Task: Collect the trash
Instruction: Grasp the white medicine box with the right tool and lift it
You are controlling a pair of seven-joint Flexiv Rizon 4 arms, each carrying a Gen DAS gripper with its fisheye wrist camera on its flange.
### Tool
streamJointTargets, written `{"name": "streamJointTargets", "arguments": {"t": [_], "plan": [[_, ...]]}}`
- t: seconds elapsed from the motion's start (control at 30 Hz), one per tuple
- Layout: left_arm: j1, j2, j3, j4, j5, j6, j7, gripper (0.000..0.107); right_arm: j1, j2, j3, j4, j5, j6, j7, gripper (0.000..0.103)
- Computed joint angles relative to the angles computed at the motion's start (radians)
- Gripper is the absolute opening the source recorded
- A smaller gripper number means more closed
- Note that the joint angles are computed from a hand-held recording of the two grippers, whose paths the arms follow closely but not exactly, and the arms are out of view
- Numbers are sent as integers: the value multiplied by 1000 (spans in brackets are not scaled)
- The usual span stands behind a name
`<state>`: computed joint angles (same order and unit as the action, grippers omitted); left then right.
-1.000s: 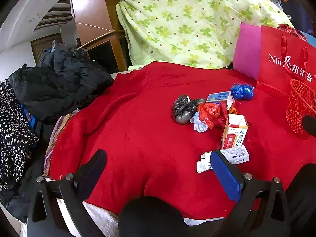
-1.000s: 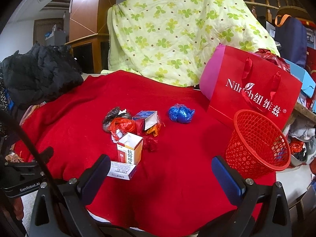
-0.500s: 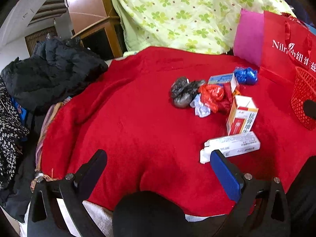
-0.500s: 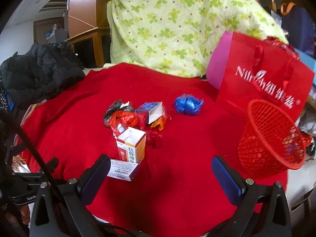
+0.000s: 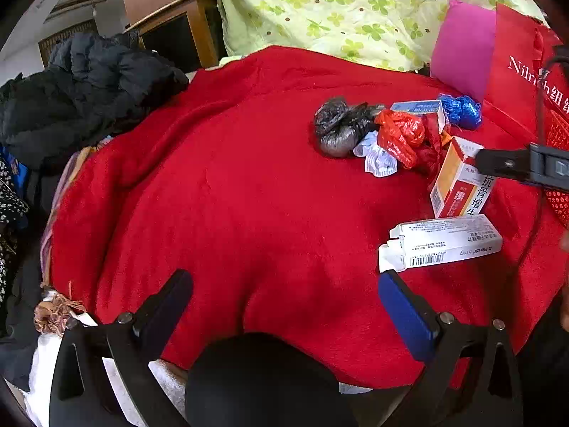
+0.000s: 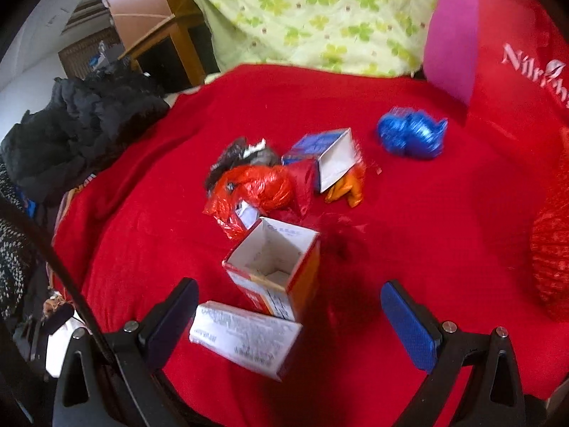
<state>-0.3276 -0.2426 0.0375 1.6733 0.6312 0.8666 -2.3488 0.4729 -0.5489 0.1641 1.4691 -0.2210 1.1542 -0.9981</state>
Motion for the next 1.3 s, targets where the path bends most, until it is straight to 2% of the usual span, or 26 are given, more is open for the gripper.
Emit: {"name": "streamJointTargets", "arguments": {"t": [0.13, 0.2, 0.27, 0.3, 0.43, 0.6, 0.67, 0.77, 0.8, 0.87, 0.93, 1.07, 1.13, 1.2, 1.3], "plan": [[12, -16, -5, 2, -31, 23, 31, 103, 13, -48, -1, -66, 17, -33, 23, 101], [15, -23, -5, 4, -50, 34, 47, 103, 26, -70, -17, -99, 4, -65, 44, 90], [14, -28, -1, 4, -60, 40, 57, 103, 13, -94, 4, -139, 24, -110, 29, 70], [15, -30, -1, 6, -67, 47, 65, 103, 7, -100, 13, -151, 37, -123, 22, 65], [42, -41, -12, 29, -143, 123, 145, 103, -1, -81, 3, -106, 58, -49, 28, 62], [84, -84, -48, 49, -319, 247, 331, 103, -33, -8, -5, 6, 75, 69, 51, 62], [107, -107, -78, 55, -398, 308, 438, 103, -53, 24, -4, 46, 85, 96, 64, 62], [221, -140, -243, 83, -604, 390, 778, 103, -66, 75, -18, 115, 74, 120, 94, 62], [251, -158, -291, 71, -651, 387, 909, 103, -75, 98, -21, 146, 73, 129, 102, 62], [274, -182, -330, 44, -688, 376, 1052, 103, -82, 131, -30, 194, 59, 147, 121, 62], [316, -214, -388, 1, -754, 307, 1226, 103, -84, 168, -43, 249, 39, 163, 151, 62], [312, -303, -381, -147, -819, 120, 1377, 103, -105, 224, -38, 332, 23, 189, 182, 62], [303, -335, -371, -193, -851, 62, 1420, 103, -111, 243, -37, 357, 12, 194, 196, 62], [304, -356, -379, -213, -898, 12, 1482, 103, -120, 252, -33, 369, 8, 199, 202, 62], [262, -350, -339, -190, -900, 23, 1521, 103, -127, 255, -25, 372, 7, 206, 206, 62]]}}
